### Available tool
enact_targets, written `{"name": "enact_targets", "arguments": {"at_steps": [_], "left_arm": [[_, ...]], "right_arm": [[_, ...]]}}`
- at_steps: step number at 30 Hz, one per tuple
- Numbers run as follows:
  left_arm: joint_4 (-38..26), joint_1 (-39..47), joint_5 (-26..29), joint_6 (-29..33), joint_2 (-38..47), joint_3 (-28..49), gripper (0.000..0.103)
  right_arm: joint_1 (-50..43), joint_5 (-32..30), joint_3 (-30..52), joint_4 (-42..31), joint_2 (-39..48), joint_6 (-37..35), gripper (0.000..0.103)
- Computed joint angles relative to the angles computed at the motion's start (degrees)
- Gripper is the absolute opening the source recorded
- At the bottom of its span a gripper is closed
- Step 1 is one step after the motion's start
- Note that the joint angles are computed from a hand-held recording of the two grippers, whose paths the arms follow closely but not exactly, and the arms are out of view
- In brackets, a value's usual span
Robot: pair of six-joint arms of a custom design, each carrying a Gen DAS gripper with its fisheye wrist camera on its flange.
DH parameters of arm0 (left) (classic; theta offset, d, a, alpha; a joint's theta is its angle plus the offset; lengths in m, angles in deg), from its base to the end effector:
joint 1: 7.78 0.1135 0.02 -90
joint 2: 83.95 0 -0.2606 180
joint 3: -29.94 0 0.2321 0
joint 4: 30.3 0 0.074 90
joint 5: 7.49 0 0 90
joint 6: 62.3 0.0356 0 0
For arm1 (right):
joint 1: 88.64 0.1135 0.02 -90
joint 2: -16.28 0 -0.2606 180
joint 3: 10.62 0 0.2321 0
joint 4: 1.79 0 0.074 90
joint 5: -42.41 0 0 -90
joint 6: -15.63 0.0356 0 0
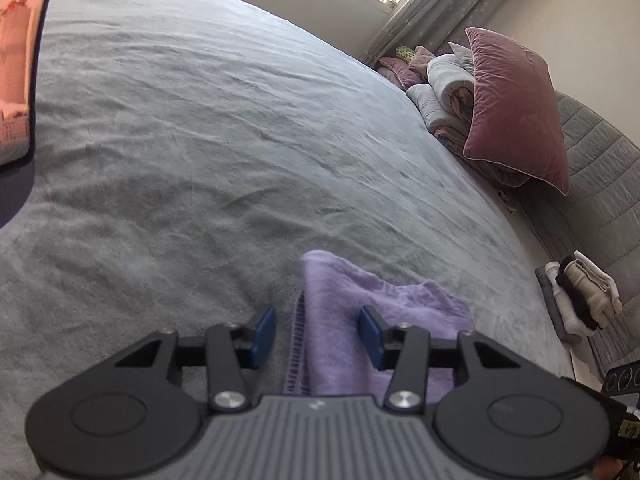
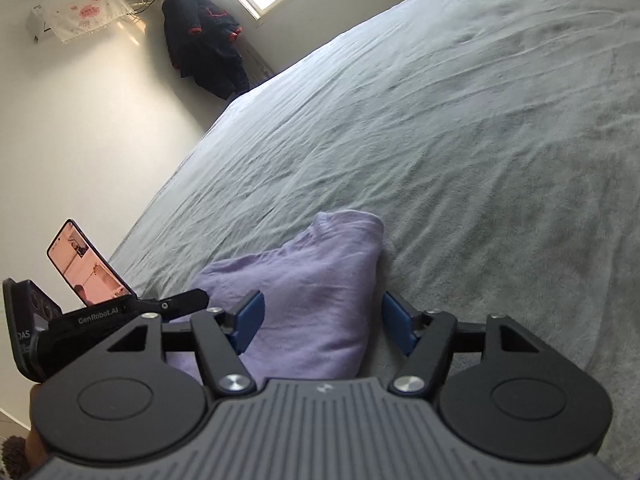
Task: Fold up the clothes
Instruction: 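Grasp the folded lavender pants with the right gripper while the left gripper grasps beside it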
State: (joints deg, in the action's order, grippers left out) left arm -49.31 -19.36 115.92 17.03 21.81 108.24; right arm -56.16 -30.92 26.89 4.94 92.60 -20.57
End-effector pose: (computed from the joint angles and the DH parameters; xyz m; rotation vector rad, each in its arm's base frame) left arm 0.3567 -0.0931 0.1821 0.3021 2.3625 -0.8785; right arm 0.2002 0.1153 0.1638 0.5700 2.0843 0.5848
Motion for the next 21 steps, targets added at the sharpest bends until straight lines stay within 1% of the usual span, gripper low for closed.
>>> {"name": "enact_targets", "arguments": {"at_steps": [3, 5, 6, 7, 8, 10, 15, 18, 21], "left_arm": [[0.3, -0.7, -0.4, 0.1, 0.3, 0.1, 0.039], [0.7, -1.2, -1.0, 0.4, 0.3, -0.1, 0.036], [1.0, -1.3, -1.3, 0.2, 0.2, -0.2, 0.032], [1.3, -1.3, -1.6, -0.3, 0.1, -0.4, 0.027], [1.7, -1.4, -1.8, -0.8, 0.1, -0.6, 0.025], [3.4, -1.9, -2.9, -1.9, -0.8, -1.8, 0.018], [7.0, -4.3, -7.3, -3.3, -4.3, -5.1, 0.014], [8.3, -5.1, -8.1, -5.8, -6.0, -6.1, 0.013], [8.9, -6.6, -9.0, -7.4, -8.2, -6.3, 0.013]], "right_arm": [[-0.4, -0.7, 0.0, 1.5, 1.0, 0.2, 0.061], [-0.4, -0.8, 0.4, 2.2, 2.0, 0.3, 0.053], [-0.4, -0.8, 0.7, 2.4, 2.5, 0.1, 0.051], [-0.5, -1.0, 1.0, 2.4, 2.9, 0.0, 0.042], [-0.5, -1.1, 1.3, 2.3, 3.4, 0.1, 0.031], [-1.1, -1.6, 1.6, 3.0, 4.0, 1.0, 0.024], [1.4, 3.0, 1.6, 1.4, 0.9, 1.6, 0.02], [2.0, 4.4, 1.8, -0.1, -2.0, 0.0, 0.019], [2.9, 6.2, 2.7, -3.3, -5.4, -2.6, 0.018]]}}
